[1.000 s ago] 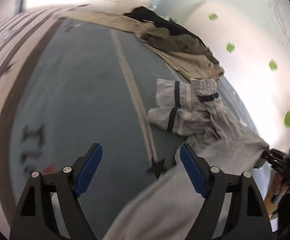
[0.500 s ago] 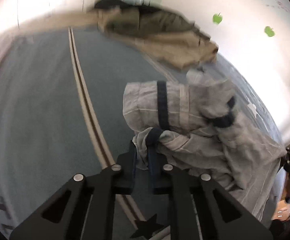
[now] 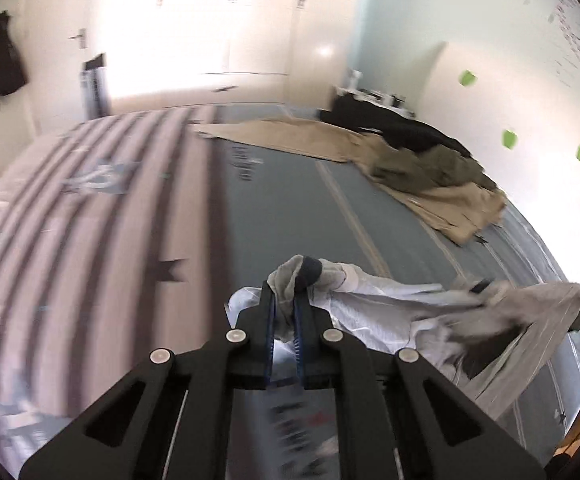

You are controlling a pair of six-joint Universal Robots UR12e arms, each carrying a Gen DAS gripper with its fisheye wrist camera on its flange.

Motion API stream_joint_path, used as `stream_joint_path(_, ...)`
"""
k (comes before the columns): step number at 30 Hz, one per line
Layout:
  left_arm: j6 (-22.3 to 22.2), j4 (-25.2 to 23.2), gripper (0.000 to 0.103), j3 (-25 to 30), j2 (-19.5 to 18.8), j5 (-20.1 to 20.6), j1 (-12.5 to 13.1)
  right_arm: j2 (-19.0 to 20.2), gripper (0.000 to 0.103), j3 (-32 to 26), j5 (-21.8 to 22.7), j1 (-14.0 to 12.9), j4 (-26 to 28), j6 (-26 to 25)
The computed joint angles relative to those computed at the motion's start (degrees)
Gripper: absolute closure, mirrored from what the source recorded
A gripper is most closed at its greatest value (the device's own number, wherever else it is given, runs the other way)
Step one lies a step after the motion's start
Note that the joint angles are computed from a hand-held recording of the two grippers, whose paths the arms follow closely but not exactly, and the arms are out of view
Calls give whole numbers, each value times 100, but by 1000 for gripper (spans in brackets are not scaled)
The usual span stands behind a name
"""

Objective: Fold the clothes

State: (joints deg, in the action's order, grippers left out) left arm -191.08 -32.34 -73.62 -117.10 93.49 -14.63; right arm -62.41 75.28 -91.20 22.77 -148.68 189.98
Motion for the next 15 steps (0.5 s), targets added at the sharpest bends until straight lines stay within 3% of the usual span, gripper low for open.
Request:
stream_joint_path(4, 85, 66, 97, -564, 470, 93, 241, 211, 93, -436, 126, 20, 258, -117)
stream_joint_path(8, 208, 79, 97, -921, 664, 331, 295, 612, 92, -1052, 205, 105, 666, -378)
stream_joint_path(13, -93, -471, 94, -849, 422, 643, 266, 1311, 56, -2019, -286, 301, 1751, -299)
stream_joint_path(14, -204, -491, 91, -857, 399, 674, 259, 1360, 55, -2076, -342, 326, 1874, -236)
stream_joint_path(15, -327, -519, 81, -863, 379, 709, 253, 1376, 52, -2078, -409, 350, 1926, -186)
